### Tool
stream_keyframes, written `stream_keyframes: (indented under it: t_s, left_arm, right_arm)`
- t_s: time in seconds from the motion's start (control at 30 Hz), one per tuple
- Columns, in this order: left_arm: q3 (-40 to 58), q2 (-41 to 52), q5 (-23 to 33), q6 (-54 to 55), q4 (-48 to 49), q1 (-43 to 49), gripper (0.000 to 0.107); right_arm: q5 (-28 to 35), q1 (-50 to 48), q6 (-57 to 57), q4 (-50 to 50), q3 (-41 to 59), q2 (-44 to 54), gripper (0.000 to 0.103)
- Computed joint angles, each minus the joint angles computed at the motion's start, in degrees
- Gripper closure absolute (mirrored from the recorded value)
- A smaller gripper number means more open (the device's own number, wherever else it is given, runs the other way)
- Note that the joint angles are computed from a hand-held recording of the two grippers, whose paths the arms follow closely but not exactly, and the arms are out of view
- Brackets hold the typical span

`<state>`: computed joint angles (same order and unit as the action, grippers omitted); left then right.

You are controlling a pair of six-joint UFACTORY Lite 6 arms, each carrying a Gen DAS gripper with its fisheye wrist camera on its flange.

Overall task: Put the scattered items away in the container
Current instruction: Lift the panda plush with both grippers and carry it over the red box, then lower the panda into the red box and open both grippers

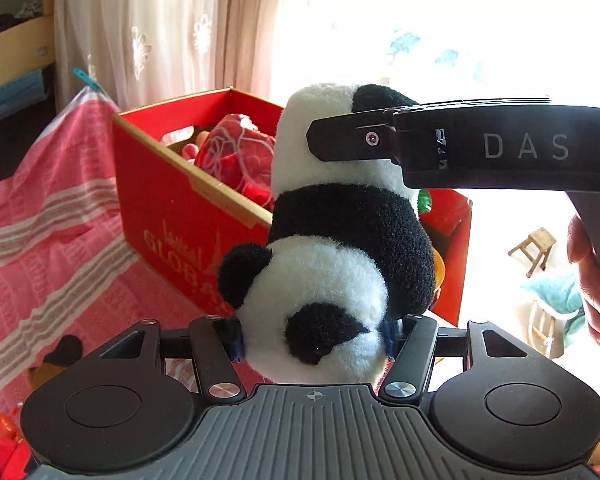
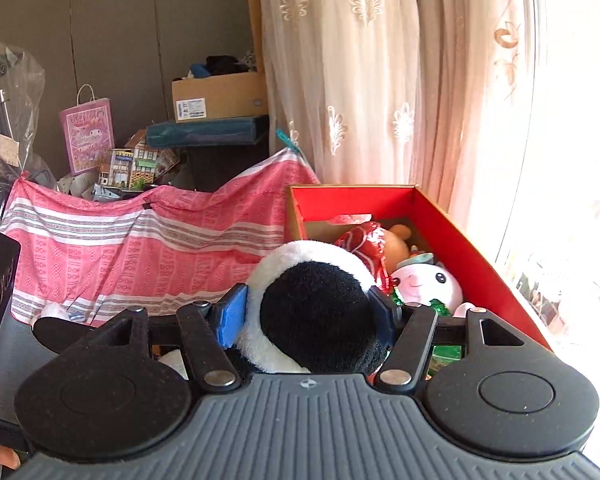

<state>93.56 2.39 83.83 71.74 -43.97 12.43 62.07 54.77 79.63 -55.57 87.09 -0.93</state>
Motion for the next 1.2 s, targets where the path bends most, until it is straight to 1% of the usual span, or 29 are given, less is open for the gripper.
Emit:
stream_keyframes:
  t_s: [0.07,0.17,0.37,0.43,0.57,0.63,0.73,0.87,0.9,0.93,0.97,1.0,1.03,1.07,1.1,1.13,1.2]
  left_arm:
    - [0.03,-1.09,-1.81,-3.61,0.74,-4.23,0.046]
    - [-0.72,-2.46,-6.0,-7.41,1.96,-10.09,0.046]
    - [0.96,-1.42,-14.32,-16.42,6.84,-21.79,0.046]
    - [2.72,-0.1,-16.3,-19.2,8.77,-24.76,0.046]
    - [10.87,5.83,-19.07,-24.91,13.5,-30.03,0.046]
    - [16.11,9.53,-19.46,-27.15,15.59,-31.56,0.046]
    - [25.7,15.97,-18.48,-30.34,19.06,-33.07,0.046]
    - [41.18,26.33,-14.81,-34.26,23.89,-34.01,0.045]
    - [43.75,28.2,-13.94,-34.8,24.85,-34.14,0.045]
    - [46.81,30.61,-12.65,-35.58,26.35,-34.39,0.04]
    - [47.46,31.75,-12.48,-36.32,27.88,-34.65,0.035]
    - [46.22,31.77,-13.47,-37.55,29.72,-35.01,0.025]
    - [43.87,31.06,-15.26,-38.8,31.52,-35.34,0.018]
    - [41.33,30.03,-17.04,-39.32,31.98,-35.16,0.016]
    - [41.18,30.37,-17.54,-39.82,31.9,-34.84,0.014]
    - [42.29,31.26,-16.92,-40.24,31.63,-34.53,0.014]
    - [47.75,34.77,-13.57,-41.36,30.2,-33.78,0.013]
  right_arm:
    - [-0.29,-1.55,-1.34,0.1,-2.52,-3.29,0.035]
    - [-2.25,-4.93,-3.81,0.82,-5.61,-7.33,0.035]
    - [-9.51,-14.61,-11.9,5.61,-10.24,-13.37,0.035]
    - [-12.76,-18.61,-15.39,8.04,-10.74,-14.17,0.035]
    - [-19.16,-26.43,-22.58,13.29,-10.42,-14.21,0.035]
    - [-22.65,-30.8,-27.24,17.35,-9.01,-12.9,0.035]
    - [-27.1,-36.46,-34.68,24.42,-5.99,-9.49,0.035]
    - [-31.44,-41.42,-43.33,33.7,-1.97,-4.2,0.035]
    - [-32.17,-42.3,-45.32,36.08,-1.3,-2.97,0.033]
    - [-32.42,-42.97,-47.43,38.4,-0.65,-1.85,0.03]
    - [-32.0,-43.65,-50.18,41.14,0.0,-0.41,0.028]
    - [-31.52,-43.97,-51.17,42.05,0.4,0.88,0.023]
    - [-31.41,-44.14,-50.41,41.3,-0.26,1.41,0.018]
    - [-31.71,-44.39,-49.39,40.48,-1.35,1.44,0.018]
    - [-32.26,-44.94,-49.09,40.74,-2.88,0.96,0.018]
    - [-32.71,-45.59,-49.44,41.65,-3.91,0.66,0.018]
    - [-33.07,-46.76,-49.12,42.04,-5.9,-0.11,0.018]
